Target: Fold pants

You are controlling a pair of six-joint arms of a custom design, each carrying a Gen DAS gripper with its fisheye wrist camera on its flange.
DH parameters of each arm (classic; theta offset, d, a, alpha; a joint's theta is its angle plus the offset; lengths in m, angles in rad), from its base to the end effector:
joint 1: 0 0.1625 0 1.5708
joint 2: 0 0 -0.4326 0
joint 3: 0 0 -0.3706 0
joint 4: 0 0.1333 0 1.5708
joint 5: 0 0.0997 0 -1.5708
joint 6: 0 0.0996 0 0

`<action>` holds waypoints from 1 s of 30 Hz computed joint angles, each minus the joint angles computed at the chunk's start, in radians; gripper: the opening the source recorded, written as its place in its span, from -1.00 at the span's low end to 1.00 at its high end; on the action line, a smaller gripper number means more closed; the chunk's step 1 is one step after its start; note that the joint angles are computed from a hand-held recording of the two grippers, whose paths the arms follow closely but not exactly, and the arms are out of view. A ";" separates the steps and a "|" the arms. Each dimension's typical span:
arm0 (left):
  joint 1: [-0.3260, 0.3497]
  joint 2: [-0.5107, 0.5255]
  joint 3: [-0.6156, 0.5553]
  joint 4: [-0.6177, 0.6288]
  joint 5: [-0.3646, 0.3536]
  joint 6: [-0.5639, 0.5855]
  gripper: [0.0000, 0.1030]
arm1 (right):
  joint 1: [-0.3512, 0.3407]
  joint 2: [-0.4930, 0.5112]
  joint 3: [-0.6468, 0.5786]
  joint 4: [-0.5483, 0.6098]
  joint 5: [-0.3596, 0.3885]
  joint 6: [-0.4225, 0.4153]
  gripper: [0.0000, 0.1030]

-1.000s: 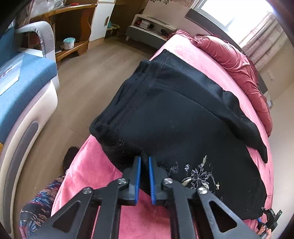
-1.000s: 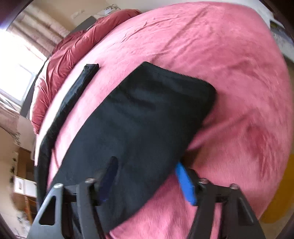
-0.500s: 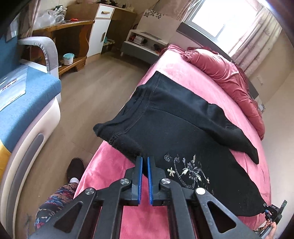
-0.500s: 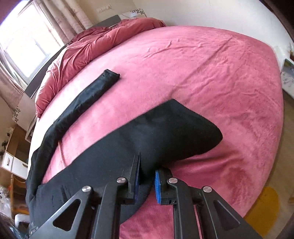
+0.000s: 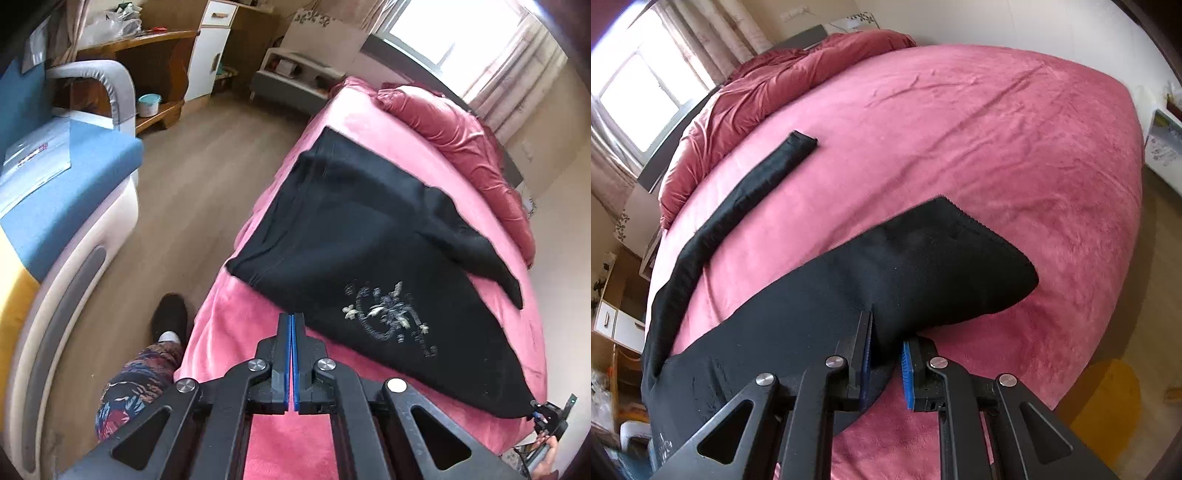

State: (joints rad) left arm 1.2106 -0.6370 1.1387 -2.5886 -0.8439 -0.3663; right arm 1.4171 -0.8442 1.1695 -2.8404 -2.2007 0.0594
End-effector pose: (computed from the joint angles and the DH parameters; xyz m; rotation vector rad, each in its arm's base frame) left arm -0.0939 -0.8154 0.2260 -0.2563 2.4771 -0.9462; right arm -0.0429 -0.7646 0.4010 -0.6121 -2.1997 1.1143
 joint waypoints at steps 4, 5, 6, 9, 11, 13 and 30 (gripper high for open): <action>0.016 0.001 0.006 0.011 -0.060 -0.063 -0.23 | 0.003 0.017 -0.020 0.020 -0.034 0.007 -0.74; 0.023 0.007 -0.003 0.022 -0.088 -0.082 -0.10 | 0.004 0.023 -0.028 0.025 -0.042 0.007 -0.74; 0.031 0.014 -0.015 0.037 -0.109 -0.106 -0.08 | 0.006 0.030 -0.040 0.033 -0.052 0.005 -0.74; 0.047 0.044 -0.055 0.050 -0.126 -0.152 -0.06 | 0.010 0.047 -0.067 0.052 -0.073 -0.003 -0.74; 0.059 0.066 -0.090 0.052 -0.141 -0.162 -0.06 | 0.010 0.055 -0.084 0.070 -0.083 0.000 -0.73; 0.067 0.094 -0.139 0.064 -0.136 -0.172 -0.06 | 0.008 0.059 -0.092 0.085 -0.087 0.015 -0.73; 0.009 0.033 -0.065 -0.044 -0.085 0.021 -0.88 | -0.001 0.050 -0.108 0.067 -0.054 0.025 -0.74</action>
